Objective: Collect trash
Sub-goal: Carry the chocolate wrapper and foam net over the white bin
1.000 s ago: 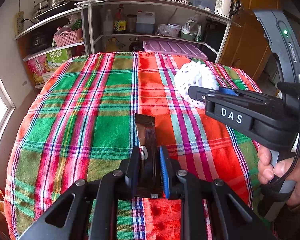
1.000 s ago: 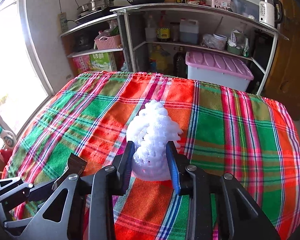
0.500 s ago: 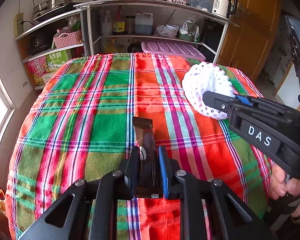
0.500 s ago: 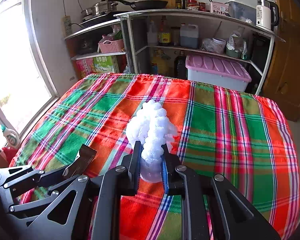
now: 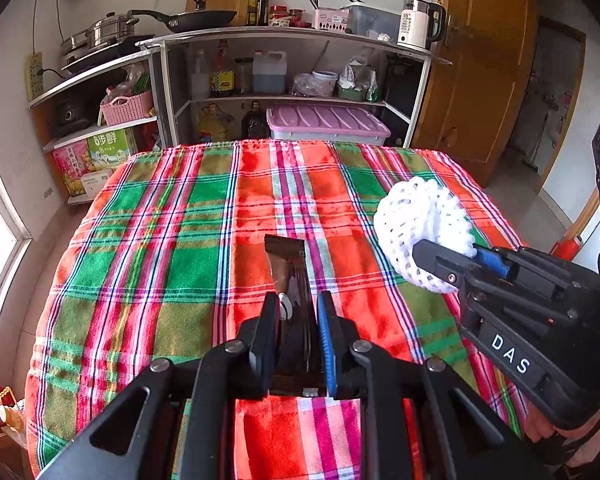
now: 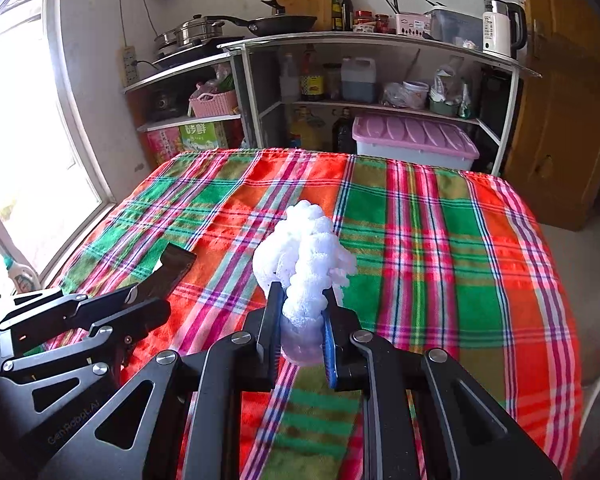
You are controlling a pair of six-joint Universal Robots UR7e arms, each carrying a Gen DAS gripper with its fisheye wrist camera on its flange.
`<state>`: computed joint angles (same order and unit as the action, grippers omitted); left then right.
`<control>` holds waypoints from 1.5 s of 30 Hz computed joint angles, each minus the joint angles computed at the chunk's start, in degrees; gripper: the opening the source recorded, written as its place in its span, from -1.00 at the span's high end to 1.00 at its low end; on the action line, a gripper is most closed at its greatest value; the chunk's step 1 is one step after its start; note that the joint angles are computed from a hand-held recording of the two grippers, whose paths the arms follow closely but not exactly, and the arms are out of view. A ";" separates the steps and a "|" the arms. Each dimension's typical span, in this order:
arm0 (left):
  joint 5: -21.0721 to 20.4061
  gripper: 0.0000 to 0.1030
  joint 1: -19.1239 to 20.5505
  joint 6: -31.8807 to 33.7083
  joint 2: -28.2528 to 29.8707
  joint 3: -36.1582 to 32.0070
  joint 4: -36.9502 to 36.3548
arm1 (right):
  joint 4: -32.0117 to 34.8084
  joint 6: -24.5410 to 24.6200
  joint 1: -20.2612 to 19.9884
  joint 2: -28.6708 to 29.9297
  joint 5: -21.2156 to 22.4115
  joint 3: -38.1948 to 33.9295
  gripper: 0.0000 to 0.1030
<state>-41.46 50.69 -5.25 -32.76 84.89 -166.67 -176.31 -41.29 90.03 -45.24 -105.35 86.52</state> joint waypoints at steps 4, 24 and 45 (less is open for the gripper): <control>0.14 0.61 -1.65 1.11 0.33 0.52 -1.50 | -2.22 0.97 -0.64 -3.25 0.74 3.58 0.67; -6.85 0.61 -6.80 3.88 7.23 -6.61 0.48 | -10.64 2.60 -5.40 -15.01 -1.04 12.46 0.66; -20.29 0.60 -12.44 7.60 23.50 -27.51 12.65 | -15.65 5.65 -16.44 -28.67 -2.97 18.01 0.66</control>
<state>-61.75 38.25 2.36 -9.26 57.38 -154.02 -191.96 -35.64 73.59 -73.91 -108.32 104.53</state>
